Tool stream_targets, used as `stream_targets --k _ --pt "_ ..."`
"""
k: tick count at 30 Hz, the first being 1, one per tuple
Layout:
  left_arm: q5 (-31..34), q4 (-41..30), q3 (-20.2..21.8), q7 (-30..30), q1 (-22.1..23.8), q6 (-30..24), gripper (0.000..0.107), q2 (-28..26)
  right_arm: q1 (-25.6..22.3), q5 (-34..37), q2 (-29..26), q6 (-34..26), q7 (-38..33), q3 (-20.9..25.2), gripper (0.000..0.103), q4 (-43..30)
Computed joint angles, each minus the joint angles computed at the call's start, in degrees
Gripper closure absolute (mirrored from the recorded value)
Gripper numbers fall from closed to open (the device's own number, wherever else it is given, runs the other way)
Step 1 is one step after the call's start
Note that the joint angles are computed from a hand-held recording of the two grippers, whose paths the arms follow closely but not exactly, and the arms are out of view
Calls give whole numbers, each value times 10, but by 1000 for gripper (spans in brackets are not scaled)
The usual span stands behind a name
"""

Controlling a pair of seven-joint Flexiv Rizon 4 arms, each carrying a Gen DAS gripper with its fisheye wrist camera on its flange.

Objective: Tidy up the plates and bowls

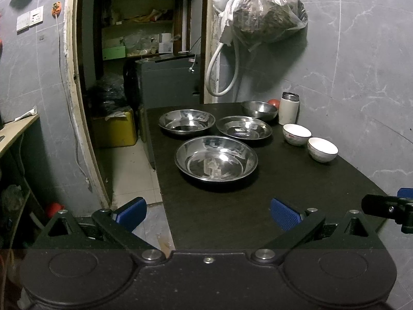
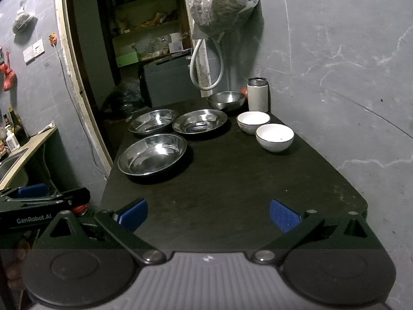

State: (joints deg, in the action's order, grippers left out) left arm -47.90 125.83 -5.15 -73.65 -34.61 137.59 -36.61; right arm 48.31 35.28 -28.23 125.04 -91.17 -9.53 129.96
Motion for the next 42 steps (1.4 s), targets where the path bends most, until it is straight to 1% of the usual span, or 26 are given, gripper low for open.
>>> stream_targets --k 20,24,27,30,36,41,42 --pt "0 0 1 0 -1 0 5 -1 3 6 -1 0 -3 -1 0 -1" --pt "3 -3 -2 -2 3 -10 5 -1 -1 1 -1 -4 0 1 0 -1" --pt "19 3 -6 -22 14 -27 5 3 -7 -6 -3 -6 4 3 0 -1" --pt "46 14 -8 -61 29 -40 5 9 -7 -10 -3 -11 6 -1 0 -2" --pt "88 28 3 -109 48 -74 5 23 -8 -22 -10 -18 16 -8 0 -11" --pt "126 26 11 -146 71 -103 5 28 -22 -45 -17 -23 27 -5 0 -21" --pt "121 21 17 -145 66 -116 5 29 -28 -53 -19 -24 30 -2 0 -23"
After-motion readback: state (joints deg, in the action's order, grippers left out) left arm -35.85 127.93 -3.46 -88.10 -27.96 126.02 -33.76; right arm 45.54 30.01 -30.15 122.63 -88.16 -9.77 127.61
